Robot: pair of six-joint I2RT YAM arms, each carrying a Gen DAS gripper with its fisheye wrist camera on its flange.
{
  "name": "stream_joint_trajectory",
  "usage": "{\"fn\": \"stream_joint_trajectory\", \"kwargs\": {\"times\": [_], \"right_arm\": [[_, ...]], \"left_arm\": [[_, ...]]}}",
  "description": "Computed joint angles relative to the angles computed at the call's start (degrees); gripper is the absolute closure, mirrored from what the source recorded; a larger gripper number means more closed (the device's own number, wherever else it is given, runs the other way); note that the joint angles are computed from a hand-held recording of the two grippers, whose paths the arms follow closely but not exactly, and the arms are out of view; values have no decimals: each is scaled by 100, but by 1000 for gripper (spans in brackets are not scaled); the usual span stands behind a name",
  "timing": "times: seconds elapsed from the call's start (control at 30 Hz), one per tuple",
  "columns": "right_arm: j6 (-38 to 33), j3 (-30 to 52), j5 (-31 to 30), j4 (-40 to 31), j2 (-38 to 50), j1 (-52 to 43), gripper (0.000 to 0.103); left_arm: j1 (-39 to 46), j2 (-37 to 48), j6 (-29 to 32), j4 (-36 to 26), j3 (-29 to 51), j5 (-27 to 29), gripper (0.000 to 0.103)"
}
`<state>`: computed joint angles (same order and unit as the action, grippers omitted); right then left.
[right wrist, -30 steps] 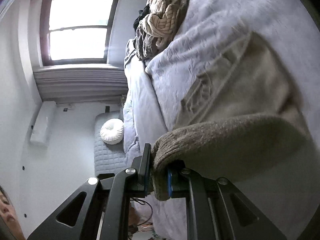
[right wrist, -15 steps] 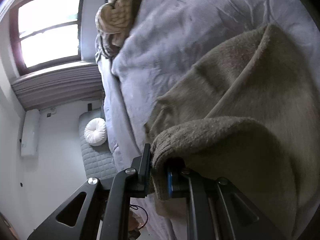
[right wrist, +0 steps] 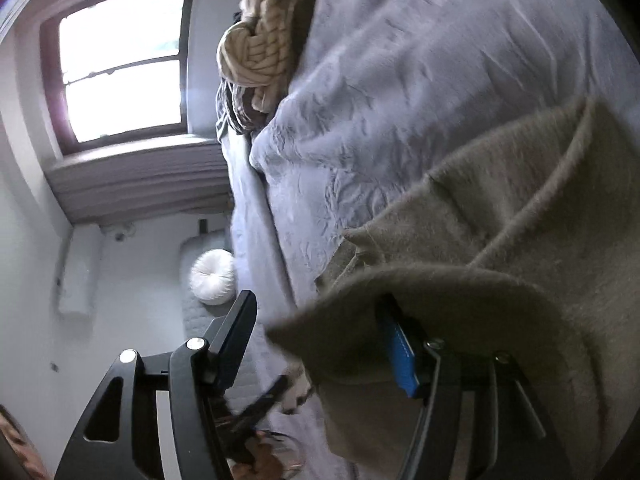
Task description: Fold small clothes
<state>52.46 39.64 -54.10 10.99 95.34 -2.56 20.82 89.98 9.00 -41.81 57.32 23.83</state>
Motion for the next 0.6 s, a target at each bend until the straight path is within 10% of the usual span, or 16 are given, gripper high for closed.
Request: {"fn": "stream_joint_trajectory", "kwargs": {"times": [0.03,0.07,0.13,0.27,0.6], "right_arm": [[-178,75,76,-243,-63,19,37],[-388,156,202,-511,-131,53,37],[-807,355,533,-1089,-179,148,39],[-1411,736,932,-1821,52,335,75],[-1678,971,2446,-2265,351,282,75]], "left_arm": [[-8,-176,0,117,-69,-148,24],[36,-384,-7,297,-178,-210,19],[108,-457,18,378,-178,-257,19],[48,-107,3,420,-110,-499,19],[-544,987,-465,1811,-504,-1724,19]]}}
